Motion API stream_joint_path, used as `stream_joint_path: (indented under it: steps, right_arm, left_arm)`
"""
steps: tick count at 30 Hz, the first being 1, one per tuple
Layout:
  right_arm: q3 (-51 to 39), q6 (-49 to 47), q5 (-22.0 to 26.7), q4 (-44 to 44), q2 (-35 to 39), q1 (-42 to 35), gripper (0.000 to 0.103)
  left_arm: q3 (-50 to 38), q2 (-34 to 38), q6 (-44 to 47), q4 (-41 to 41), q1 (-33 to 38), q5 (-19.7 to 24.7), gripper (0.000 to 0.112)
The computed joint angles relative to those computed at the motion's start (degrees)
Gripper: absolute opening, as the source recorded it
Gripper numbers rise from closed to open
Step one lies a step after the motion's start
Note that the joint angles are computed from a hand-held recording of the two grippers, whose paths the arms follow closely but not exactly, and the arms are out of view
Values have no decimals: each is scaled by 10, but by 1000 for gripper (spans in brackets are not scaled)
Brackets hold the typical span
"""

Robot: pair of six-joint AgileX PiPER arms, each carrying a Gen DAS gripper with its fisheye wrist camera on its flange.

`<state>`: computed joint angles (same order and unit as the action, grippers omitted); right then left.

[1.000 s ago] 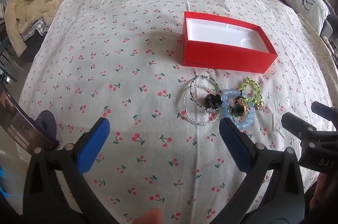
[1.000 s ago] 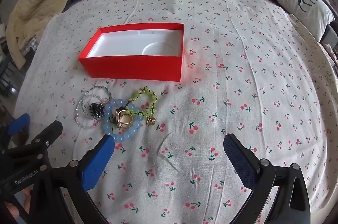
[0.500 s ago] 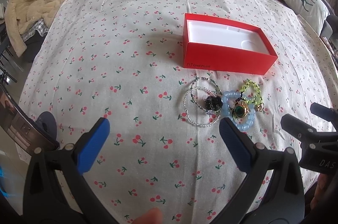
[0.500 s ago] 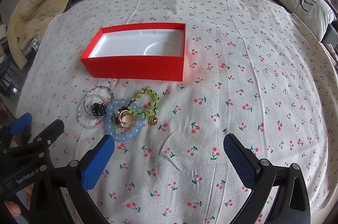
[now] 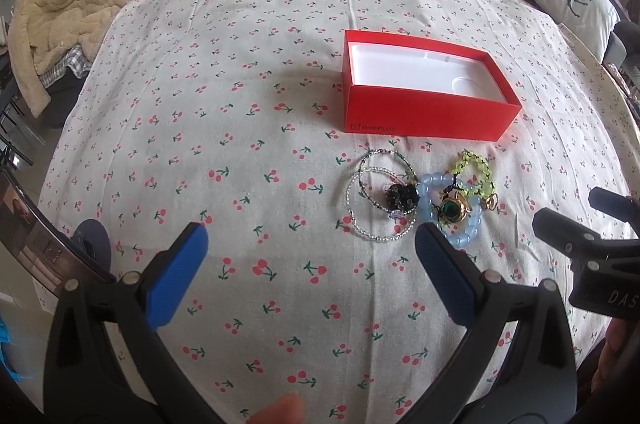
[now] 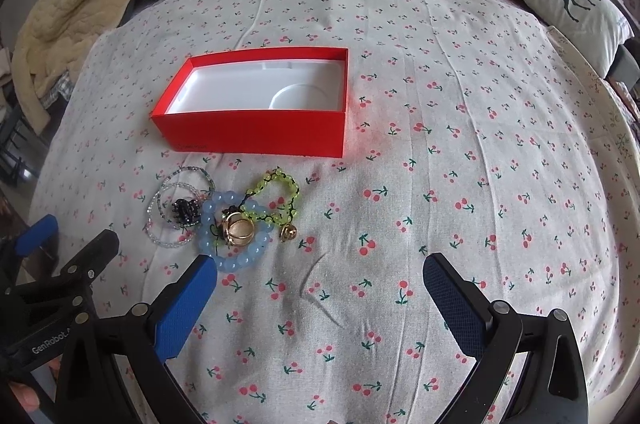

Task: Organize jewelry

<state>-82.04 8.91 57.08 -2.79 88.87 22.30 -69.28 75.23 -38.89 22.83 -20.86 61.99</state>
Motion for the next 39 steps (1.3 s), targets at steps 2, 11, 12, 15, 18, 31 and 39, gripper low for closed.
stream_joint_path:
  steps: [2, 11, 12, 15, 18, 31, 39]
  right_arm:
    - [-1, -1, -1, 1, 1, -2, 103]
    - [-24, -39, 13, 53, 21, -32, 103]
    - [-25, -40, 12, 53, 23, -33, 103]
    - [-29, -41, 11, 50, 26, -31, 103]
    - [-31, -43, 7, 45, 28, -29, 103]
    - [-53, -73, 13, 80, 55, -50, 103]
    - [-135, -137, 80, 214, 127, -113, 74]
  left_arm:
    - [5, -4, -2, 7, -3, -9, 103]
    - [-9, 8, 49, -45, 36, -28, 103]
    - [-9, 9, 52, -53, 39, -32, 103]
    - [-13, 11, 67, -71, 43, -36, 103]
    - [-18, 17, 68, -62, 38, -33, 103]
    - [-40, 47, 150, -148, 90, -38, 103]
    - [-70, 72, 298, -327, 184, -49, 85]
